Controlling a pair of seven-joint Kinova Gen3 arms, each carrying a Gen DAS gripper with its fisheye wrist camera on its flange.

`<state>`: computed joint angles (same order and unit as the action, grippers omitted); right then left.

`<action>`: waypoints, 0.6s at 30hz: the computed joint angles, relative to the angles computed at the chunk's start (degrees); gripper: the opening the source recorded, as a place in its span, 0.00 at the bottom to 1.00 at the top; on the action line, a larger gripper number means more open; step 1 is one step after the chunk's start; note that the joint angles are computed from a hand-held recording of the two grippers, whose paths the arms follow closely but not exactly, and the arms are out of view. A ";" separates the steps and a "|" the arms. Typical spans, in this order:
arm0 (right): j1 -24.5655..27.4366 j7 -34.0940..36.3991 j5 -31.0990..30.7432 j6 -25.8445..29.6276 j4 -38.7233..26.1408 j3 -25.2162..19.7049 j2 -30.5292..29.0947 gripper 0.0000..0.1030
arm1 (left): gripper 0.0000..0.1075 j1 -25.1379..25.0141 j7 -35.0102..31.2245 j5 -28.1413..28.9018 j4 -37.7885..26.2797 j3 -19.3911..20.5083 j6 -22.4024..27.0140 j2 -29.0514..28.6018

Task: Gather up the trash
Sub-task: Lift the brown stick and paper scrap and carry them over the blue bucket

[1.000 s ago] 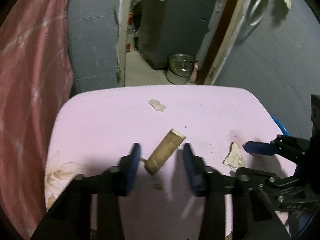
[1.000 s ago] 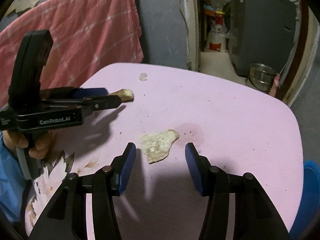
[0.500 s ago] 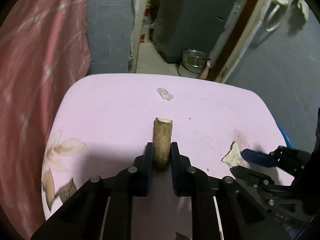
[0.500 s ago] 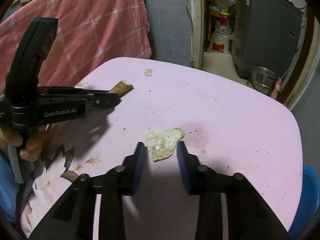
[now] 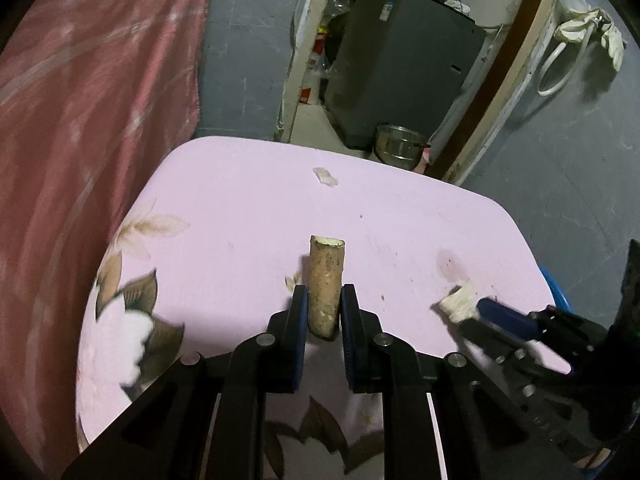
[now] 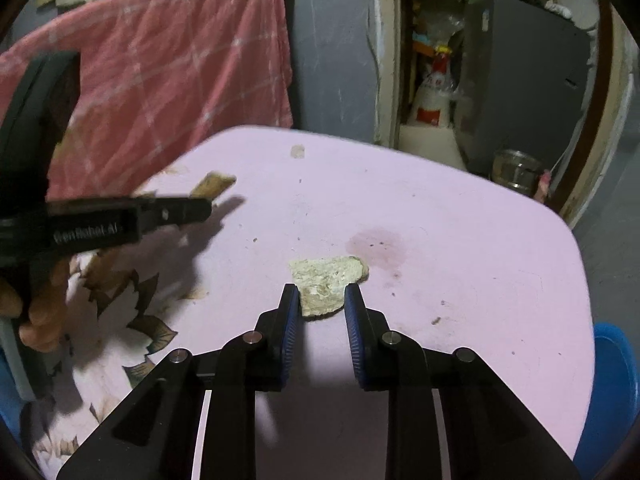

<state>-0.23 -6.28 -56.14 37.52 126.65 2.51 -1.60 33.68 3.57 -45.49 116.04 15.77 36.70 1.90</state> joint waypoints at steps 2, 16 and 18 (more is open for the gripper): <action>-0.74 4.66 -4.14 -0.88 2.03 2.22 -1.79 0.21 | 0.12 1.49 4.66 -3.05 0.35 0.66 1.96 0.23; 4.74 30.52 -27.81 1.80 12.19 9.70 -11.84 0.21 | 0.12 16.98 32.00 -22.25 -1.33 5.59 23.95 5.37; 6.64 33.94 -30.55 2.31 13.36 9.82 -13.50 0.21 | 0.12 18.92 33.34 -24.17 -2.55 5.43 26.37 6.53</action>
<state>6.41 27.66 -86.68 39.83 140.01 12.33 -15.10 52.60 36.92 -69.66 113.49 21.19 63.07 8.43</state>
